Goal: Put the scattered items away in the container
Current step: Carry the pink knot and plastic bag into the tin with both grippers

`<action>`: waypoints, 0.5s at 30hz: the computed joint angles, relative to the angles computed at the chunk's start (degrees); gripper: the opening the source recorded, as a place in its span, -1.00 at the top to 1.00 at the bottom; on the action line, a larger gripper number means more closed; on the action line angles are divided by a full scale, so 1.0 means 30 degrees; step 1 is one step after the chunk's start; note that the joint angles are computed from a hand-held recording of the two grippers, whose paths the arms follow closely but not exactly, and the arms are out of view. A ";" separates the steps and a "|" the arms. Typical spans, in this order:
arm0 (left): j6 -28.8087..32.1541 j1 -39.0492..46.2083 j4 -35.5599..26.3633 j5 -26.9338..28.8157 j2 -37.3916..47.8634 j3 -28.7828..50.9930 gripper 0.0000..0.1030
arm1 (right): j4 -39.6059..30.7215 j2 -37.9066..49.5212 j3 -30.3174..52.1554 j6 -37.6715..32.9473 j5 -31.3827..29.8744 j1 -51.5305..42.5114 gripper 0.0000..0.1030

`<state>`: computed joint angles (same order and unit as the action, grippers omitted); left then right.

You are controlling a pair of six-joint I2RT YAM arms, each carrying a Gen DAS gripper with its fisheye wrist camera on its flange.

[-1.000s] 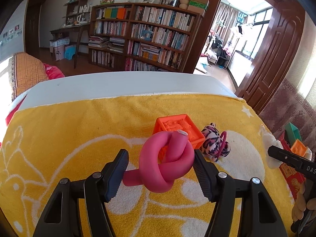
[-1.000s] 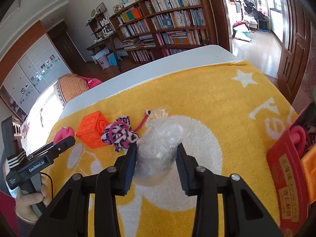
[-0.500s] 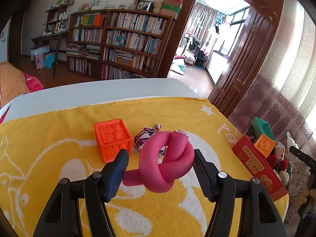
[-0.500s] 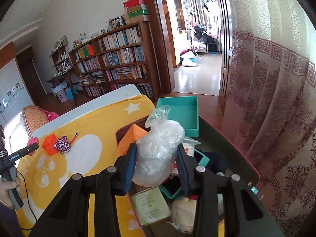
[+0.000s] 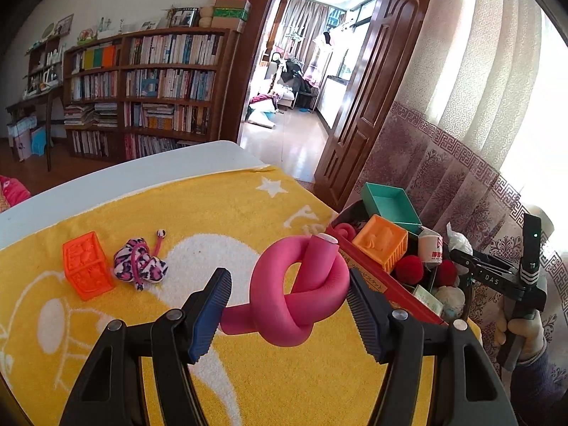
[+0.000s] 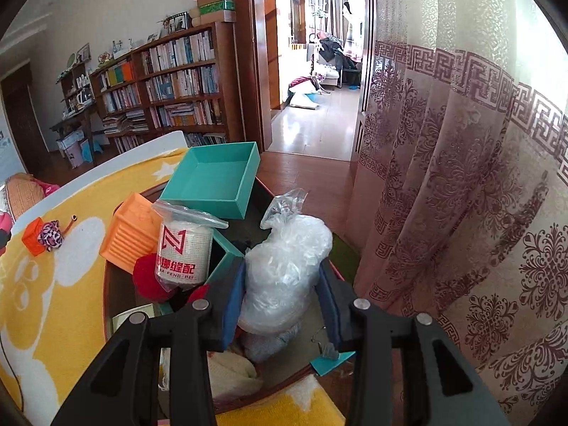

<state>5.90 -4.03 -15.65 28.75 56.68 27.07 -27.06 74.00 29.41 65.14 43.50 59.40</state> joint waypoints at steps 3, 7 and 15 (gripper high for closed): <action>-0.1466 -0.2154 0.0411 -0.0686 -0.0136 -0.0077 -0.31 | -0.0461 -0.0809 -0.0504 0.0158 0.0331 0.0763 -0.15; -0.3328 -0.5652 0.1517 -0.2555 0.0288 -0.0058 -0.31 | -0.3054 -0.3180 -0.1126 0.3353 0.2589 0.2953 -0.57; -0.6001 -1.1204 0.3766 -0.4854 0.2647 0.0580 -0.31 | -0.6913 -0.5991 -0.1615 0.8165 0.4395 0.5825 -0.57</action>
